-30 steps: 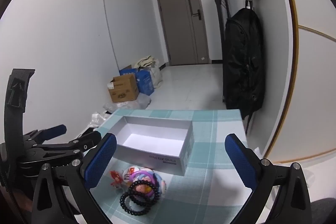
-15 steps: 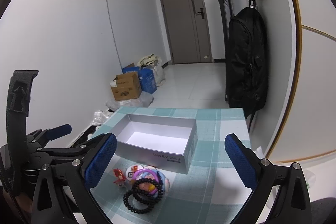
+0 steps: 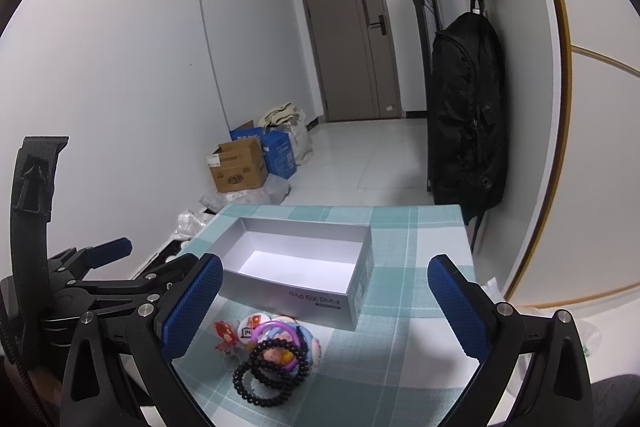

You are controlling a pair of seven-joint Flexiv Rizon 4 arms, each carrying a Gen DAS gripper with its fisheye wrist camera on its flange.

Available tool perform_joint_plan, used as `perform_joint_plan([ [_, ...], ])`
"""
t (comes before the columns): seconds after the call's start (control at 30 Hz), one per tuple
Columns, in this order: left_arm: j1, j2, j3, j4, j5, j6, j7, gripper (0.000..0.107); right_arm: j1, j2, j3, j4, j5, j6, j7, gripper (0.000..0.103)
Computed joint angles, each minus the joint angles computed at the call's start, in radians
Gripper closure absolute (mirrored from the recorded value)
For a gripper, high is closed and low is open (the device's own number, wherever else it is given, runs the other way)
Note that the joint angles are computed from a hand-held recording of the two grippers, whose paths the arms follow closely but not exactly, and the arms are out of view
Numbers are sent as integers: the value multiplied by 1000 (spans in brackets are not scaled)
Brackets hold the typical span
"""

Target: Organize jewelry

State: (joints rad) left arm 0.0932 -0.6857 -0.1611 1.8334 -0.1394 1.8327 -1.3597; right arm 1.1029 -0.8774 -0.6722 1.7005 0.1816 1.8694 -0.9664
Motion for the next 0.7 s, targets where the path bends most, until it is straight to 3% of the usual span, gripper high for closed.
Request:
perform_joint_plan([
  [0.7, 10, -2, -8, 4, 5, 3, -10, 5, 0, -3, 2, 0, 1, 0, -2, 0],
])
